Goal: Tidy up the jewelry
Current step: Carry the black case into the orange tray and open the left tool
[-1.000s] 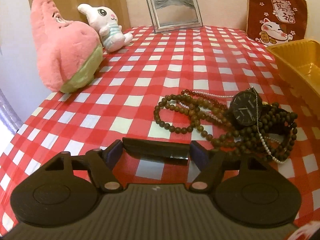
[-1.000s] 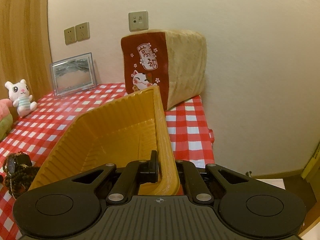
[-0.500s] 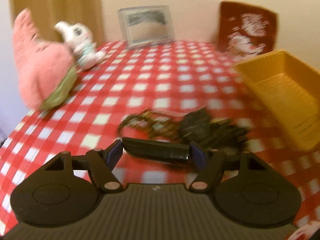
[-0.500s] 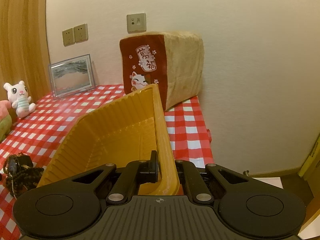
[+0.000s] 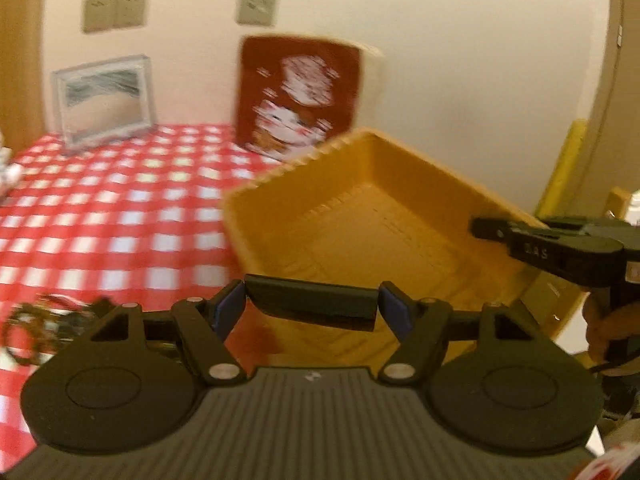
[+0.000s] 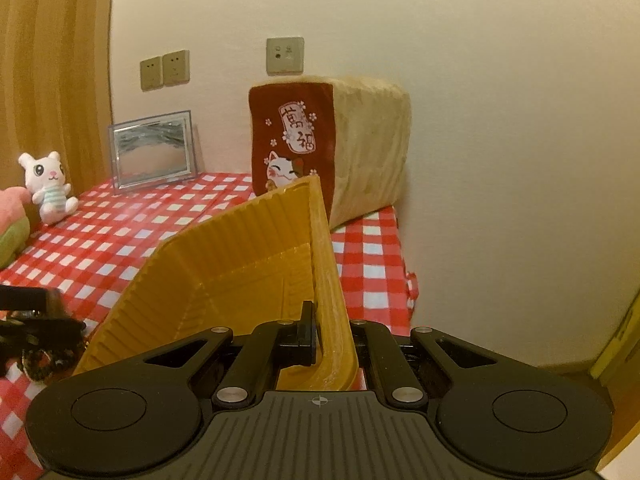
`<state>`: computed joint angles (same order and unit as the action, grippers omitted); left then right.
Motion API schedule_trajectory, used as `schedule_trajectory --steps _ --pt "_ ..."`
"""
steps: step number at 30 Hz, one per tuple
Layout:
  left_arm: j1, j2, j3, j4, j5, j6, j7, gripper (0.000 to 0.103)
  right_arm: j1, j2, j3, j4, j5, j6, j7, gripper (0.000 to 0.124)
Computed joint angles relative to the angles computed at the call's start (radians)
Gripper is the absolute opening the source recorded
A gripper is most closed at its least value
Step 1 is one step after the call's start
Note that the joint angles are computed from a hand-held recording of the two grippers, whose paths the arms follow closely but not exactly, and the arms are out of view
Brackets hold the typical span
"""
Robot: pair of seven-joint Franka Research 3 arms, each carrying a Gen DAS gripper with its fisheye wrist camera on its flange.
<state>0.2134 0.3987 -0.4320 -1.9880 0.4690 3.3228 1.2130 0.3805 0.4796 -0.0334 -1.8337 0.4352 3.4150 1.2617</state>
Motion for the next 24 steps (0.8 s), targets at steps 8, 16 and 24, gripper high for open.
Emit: schedule_trajectory --steps 8,16,24 --pt "0.090 0.138 -0.203 0.120 -0.069 -0.184 0.122 0.071 -0.095 -0.018 0.082 -0.032 -0.063 0.008 0.011 0.005" --pt "0.081 0.162 -0.226 0.144 -0.189 -0.240 0.207 0.068 -0.119 -0.023 0.096 -0.040 -0.089 -0.003 0.032 0.005" --pt "0.079 0.033 -0.160 0.029 -0.286 -0.118 0.232 0.067 -0.103 -0.020 0.076 -0.038 -0.078 -0.010 0.050 0.005"
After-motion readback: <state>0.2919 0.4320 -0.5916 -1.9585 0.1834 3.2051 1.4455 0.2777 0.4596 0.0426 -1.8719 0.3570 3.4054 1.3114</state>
